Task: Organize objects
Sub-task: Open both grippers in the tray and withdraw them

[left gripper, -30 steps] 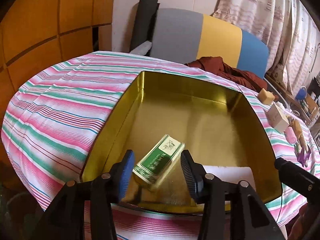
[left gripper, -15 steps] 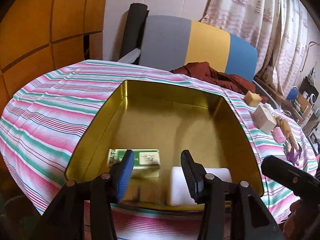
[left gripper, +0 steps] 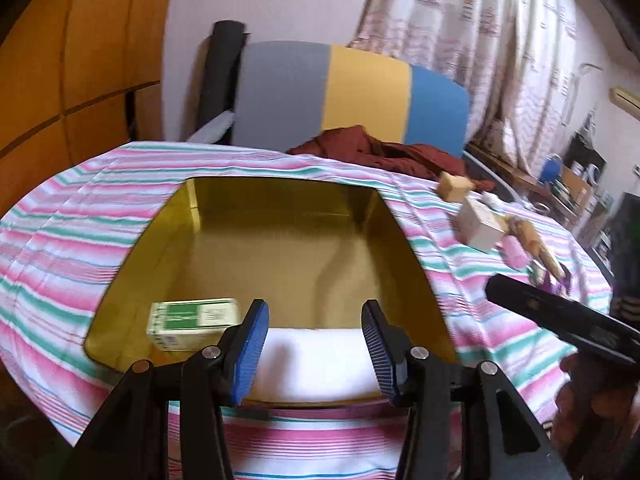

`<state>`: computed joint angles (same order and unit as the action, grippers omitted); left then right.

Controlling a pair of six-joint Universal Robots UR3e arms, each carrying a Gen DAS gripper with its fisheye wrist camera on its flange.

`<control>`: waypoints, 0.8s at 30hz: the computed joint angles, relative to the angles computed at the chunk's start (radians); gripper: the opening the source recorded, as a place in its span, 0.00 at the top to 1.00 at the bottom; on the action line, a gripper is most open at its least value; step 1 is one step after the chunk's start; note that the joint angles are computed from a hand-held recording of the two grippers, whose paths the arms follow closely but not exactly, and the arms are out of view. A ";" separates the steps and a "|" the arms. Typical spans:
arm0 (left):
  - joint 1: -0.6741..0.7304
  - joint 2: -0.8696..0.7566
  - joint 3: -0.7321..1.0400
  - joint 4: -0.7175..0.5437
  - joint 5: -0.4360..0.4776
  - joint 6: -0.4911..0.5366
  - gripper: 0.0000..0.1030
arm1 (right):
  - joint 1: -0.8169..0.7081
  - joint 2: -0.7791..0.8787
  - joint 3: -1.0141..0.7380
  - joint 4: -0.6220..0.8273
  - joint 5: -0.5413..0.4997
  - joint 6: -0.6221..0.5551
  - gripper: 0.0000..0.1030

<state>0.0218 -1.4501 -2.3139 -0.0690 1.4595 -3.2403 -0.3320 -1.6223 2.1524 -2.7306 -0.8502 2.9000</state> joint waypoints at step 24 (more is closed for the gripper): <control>-0.358 -0.281 0.339 -0.078 0.000 -0.029 0.52 | -0.427 0.145 -0.028 -0.113 -0.159 -0.169 0.07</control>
